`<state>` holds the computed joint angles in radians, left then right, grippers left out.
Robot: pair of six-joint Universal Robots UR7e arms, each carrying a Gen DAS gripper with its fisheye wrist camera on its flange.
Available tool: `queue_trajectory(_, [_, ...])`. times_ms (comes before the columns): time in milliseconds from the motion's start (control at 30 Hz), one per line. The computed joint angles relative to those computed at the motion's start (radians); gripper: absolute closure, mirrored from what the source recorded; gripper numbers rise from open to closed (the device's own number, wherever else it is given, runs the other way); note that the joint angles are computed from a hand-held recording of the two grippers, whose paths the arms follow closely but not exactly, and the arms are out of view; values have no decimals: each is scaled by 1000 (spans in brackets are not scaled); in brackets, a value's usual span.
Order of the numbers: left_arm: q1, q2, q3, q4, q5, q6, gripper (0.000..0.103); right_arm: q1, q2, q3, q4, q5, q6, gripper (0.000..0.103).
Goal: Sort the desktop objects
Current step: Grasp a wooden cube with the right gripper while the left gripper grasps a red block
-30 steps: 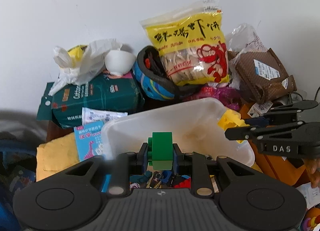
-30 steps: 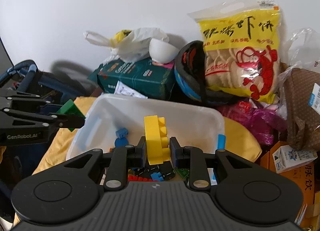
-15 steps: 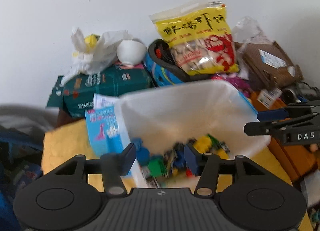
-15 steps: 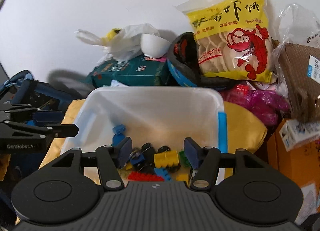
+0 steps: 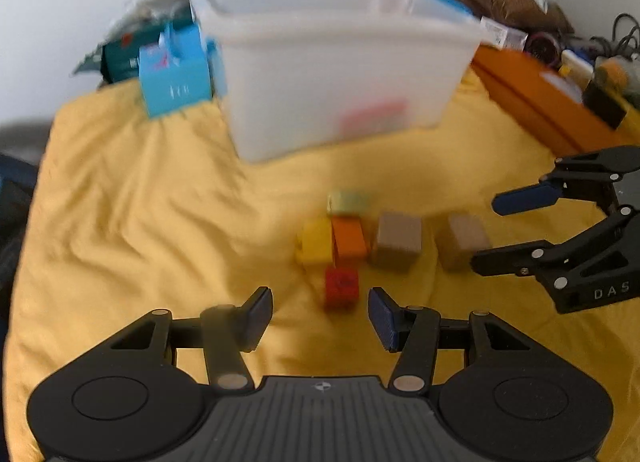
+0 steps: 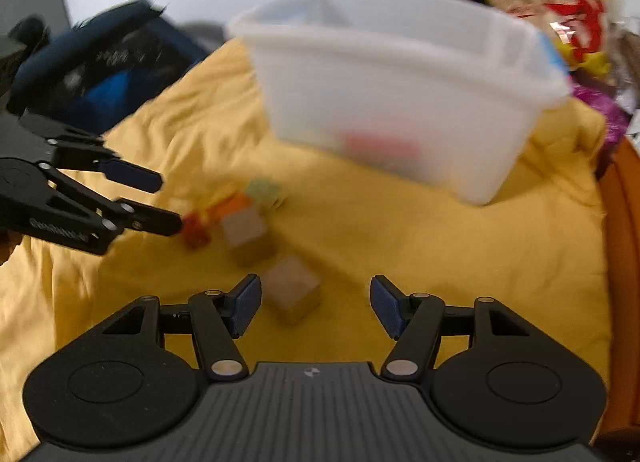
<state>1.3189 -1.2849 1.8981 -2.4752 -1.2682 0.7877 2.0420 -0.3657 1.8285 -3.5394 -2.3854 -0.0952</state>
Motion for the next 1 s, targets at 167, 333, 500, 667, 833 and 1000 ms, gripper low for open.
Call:
queue_trajectory(167, [4,16,23,-59,-7,33,48,-11,22,-39,37,14,-21,43])
queue_trajectory(333, [1,23,42,-98,-13,57,56,-17,41,-69,52,0,-62,53])
queue_trajectory(500, [2,18,47,-108,-22,64,78,-21,39,-75,73,15,-61,60])
queue_trajectory(667, [5,-9,51,-105,-50,76,79,-13,31,-40,18,14,-14,60])
queue_trajectory(833, [9,-46,43,-88,-79,61,79,-4,17,5,-60,4,45,60])
queue_trajectory(1000, [-11,-70,25,-58,-94,-1,79,5,1,31,-102,-11,78,60])
